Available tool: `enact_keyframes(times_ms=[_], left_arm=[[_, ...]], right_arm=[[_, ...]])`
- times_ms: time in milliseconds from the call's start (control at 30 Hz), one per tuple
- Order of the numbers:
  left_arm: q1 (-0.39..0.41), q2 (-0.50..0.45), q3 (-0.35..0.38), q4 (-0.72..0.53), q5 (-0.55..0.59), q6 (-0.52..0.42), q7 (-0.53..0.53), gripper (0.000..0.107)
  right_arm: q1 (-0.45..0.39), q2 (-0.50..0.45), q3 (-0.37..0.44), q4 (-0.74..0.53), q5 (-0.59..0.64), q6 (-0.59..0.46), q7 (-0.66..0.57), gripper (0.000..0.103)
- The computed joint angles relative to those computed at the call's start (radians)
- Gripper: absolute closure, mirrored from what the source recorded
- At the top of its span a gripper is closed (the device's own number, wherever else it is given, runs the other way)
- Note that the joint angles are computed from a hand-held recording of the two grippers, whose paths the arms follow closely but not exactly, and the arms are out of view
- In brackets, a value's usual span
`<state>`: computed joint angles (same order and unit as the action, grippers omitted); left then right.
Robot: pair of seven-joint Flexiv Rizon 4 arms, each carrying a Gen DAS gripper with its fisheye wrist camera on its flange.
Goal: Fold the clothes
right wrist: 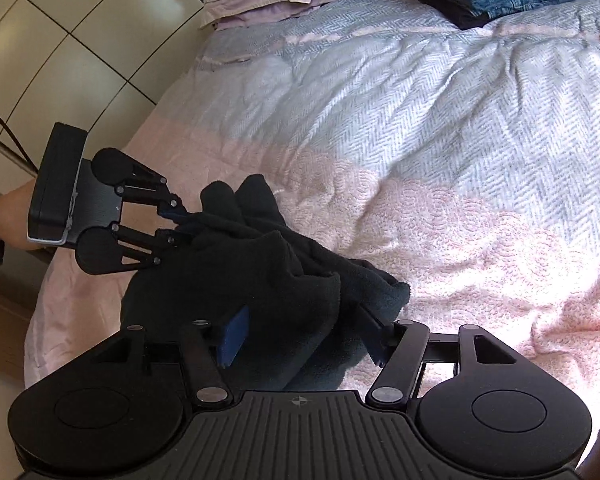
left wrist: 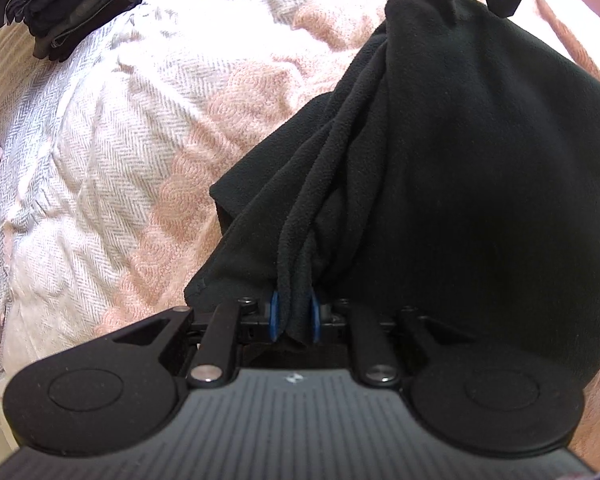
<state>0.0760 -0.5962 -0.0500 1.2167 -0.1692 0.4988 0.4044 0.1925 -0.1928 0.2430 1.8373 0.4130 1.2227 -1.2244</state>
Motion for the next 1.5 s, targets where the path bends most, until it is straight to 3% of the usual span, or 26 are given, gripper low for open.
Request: enact_keyframes(times_ms=[167,200,233,333,500,700,767,900,1033,1100,1233,1333,1400,1500], left_arm=[[0.005,0.007,-0.004,0.02,-0.012,0.016,0.012,0.093],[0.004,0.009,-0.004,0.023,-0.013,0.019,0.012,0.093],[0.002,0.011,-0.003,0.024,-0.012,0.022,0.008,0.094],[-0.004,0.03,-0.006,0.028,-0.015,0.033,0.001,0.095],[-0.035,0.003,-0.013,-0.023,-0.023,0.001,-0.058,0.092],[-0.067,-0.093,-0.006,-0.148,0.0,-0.058,-0.164,0.072],[-0.064,-0.12,0.001,-0.204,-0.001,-0.07,-0.22,0.07],[-0.046,-0.15,0.021,-0.274,0.017,-0.026,-0.302,0.071],[0.0,-0.129,0.014,-0.287,-0.022,-0.069,-0.391,0.075],[0.02,-0.093,0.002,-0.245,-0.056,-0.12,-0.425,0.075],[0.028,-0.038,-0.019,-0.137,-0.098,-0.168,-0.431,0.075],[0.005,-0.049,-0.019,-0.084,-0.1,-0.124,-0.449,0.076],[-0.005,-0.075,-0.015,-0.09,-0.097,-0.102,-0.482,0.071],[-0.003,-0.108,-0.01,-0.135,-0.098,-0.107,-0.536,0.066]], right_arm=[[-0.002,-0.035,0.008,-0.028,0.012,0.019,-0.021,0.044],[-0.001,-0.047,0.002,-0.041,-0.007,-0.009,-0.01,0.062],[-0.005,-0.056,-0.001,-0.055,-0.011,-0.041,0.002,0.089],[-0.026,-0.043,0.003,-0.067,0.02,-0.069,0.02,0.097],[-0.004,0.038,-0.03,-0.014,-0.057,-0.067,0.08,0.098],[-0.017,-0.012,-0.036,-0.015,-0.045,-0.065,0.095,0.098],[-0.025,-0.014,-0.034,-0.017,-0.042,-0.073,0.084,0.097],[0.021,0.031,-0.088,0.045,-0.251,-0.085,0.228,0.072],[0.055,0.082,-0.129,0.114,-0.547,-0.013,0.395,0.072],[0.051,0.076,-0.111,0.101,-0.564,0.043,0.344,0.072],[0.023,-0.017,-0.008,-0.035,-0.344,0.027,0.049,0.072],[0.004,-0.094,0.045,-0.128,-0.234,-0.023,-0.121,0.072],[0.006,-0.12,0.032,-0.142,-0.226,-0.06,-0.151,0.072],[0.02,-0.106,-0.029,-0.096,-0.273,-0.101,-0.083,0.072]])
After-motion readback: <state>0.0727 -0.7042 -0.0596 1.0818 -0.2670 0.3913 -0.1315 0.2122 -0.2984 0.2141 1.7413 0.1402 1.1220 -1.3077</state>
